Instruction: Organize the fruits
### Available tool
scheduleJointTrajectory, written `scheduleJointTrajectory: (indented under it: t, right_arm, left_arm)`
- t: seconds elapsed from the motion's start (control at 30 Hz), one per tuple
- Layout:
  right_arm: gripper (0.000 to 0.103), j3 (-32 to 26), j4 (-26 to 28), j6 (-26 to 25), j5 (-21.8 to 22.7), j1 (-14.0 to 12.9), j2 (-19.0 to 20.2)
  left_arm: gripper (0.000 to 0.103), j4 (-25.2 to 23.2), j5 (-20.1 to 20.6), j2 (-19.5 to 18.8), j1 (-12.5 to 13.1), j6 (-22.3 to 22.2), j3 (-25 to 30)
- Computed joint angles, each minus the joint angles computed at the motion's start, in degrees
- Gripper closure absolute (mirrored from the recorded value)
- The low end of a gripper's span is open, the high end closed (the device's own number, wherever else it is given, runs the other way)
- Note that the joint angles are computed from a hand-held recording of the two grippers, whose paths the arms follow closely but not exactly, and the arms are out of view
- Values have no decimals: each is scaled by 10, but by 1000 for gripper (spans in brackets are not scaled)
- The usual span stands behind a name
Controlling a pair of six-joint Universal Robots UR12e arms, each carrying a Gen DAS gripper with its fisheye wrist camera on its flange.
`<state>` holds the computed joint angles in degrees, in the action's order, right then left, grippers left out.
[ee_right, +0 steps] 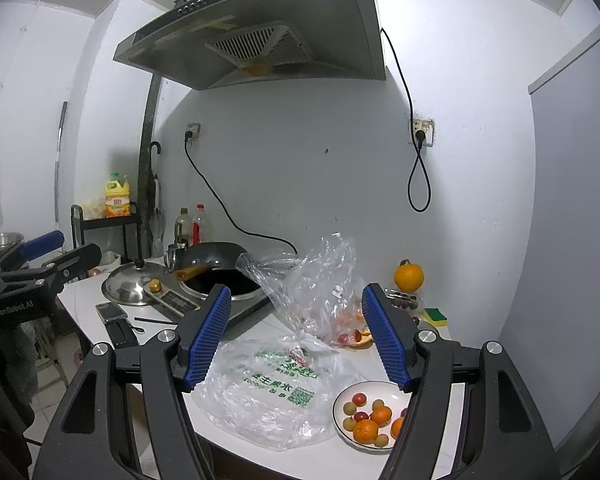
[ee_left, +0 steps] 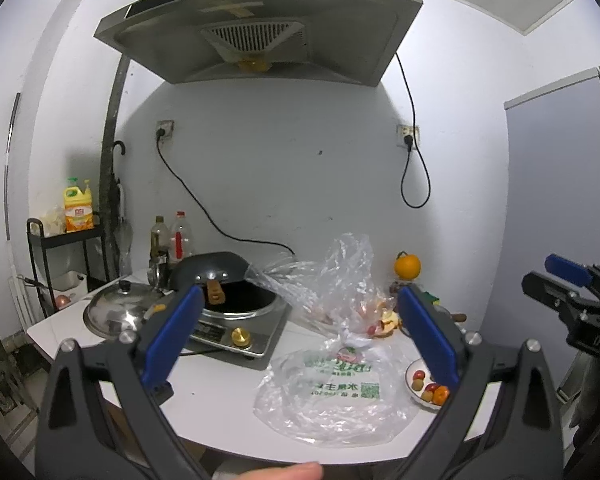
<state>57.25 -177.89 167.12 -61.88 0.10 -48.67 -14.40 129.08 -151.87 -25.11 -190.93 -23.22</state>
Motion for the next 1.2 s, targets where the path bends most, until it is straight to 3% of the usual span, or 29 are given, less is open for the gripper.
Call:
scheduleJointTrajectory:
  t: [1.2]
  right_arm:
    - [32,0,7,-3,-5,0,2]
  left_arm:
    - [4,-8,2,0,2,-10,-1]
